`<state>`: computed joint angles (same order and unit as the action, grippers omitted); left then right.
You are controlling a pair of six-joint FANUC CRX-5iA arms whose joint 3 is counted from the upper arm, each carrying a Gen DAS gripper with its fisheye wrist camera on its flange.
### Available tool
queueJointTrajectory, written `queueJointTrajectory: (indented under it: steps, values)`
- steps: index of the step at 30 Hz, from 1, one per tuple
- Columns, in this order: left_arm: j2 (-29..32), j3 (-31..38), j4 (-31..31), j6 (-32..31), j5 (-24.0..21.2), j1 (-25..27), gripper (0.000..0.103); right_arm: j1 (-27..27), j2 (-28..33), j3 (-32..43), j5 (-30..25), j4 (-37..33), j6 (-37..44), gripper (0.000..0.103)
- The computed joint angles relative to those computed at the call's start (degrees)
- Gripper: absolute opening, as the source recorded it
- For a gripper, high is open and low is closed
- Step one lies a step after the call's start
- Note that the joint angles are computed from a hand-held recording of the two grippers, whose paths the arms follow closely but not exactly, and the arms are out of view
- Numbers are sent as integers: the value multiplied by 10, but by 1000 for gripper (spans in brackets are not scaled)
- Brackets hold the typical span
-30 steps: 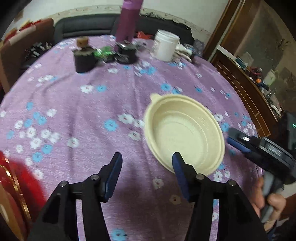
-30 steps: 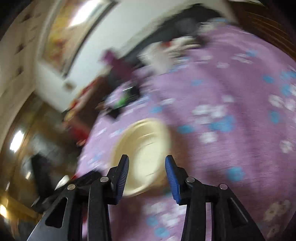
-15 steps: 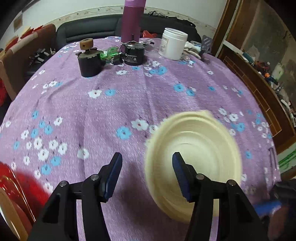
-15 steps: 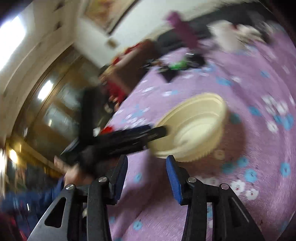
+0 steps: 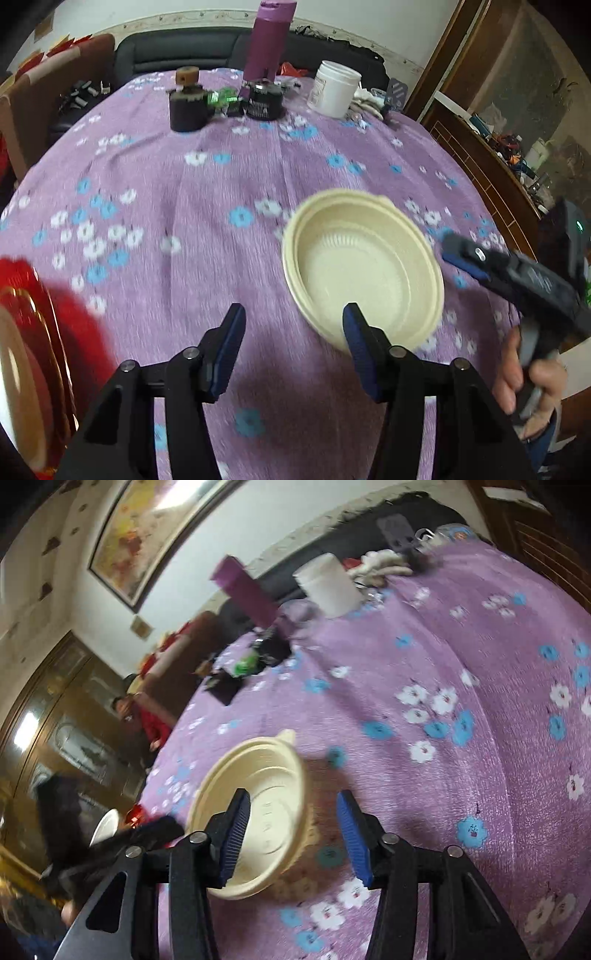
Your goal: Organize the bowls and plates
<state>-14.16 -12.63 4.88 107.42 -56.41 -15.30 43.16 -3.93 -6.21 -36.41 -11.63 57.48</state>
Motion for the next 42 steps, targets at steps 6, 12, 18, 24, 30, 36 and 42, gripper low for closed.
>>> queueJointTrajectory:
  steps: [6, 12, 18, 24, 30, 36, 42]
  values:
    - [31, 17, -25, 0, 8, -26, 26, -12, 17, 28, -31, -55, 21, 18]
    - [47, 28, -20, -13, 10, -5, 20, 15, 3, 25, -62, -39, 19, 17]
    - [27, 22, -32, -25, 18, -4, 22, 79, -28, -16, -97, 75, -79, 21]
    - [24, 18, -44, -24, 15, -16, 22, 69, -43, -48, -40, 95, -112, 27]
    - [29, 30, -102, -5, 11, -57, 17, 93, -36, -61, -30, 149, -157, 17]
    - [6, 52, -178, 32, -9, -95, 17, 139, -82, -109, -13, 231, -273, 17]
    - [-21, 61, -262, 68, -39, -139, 17, 177, -110, -133, -5, 272, -342, 17]
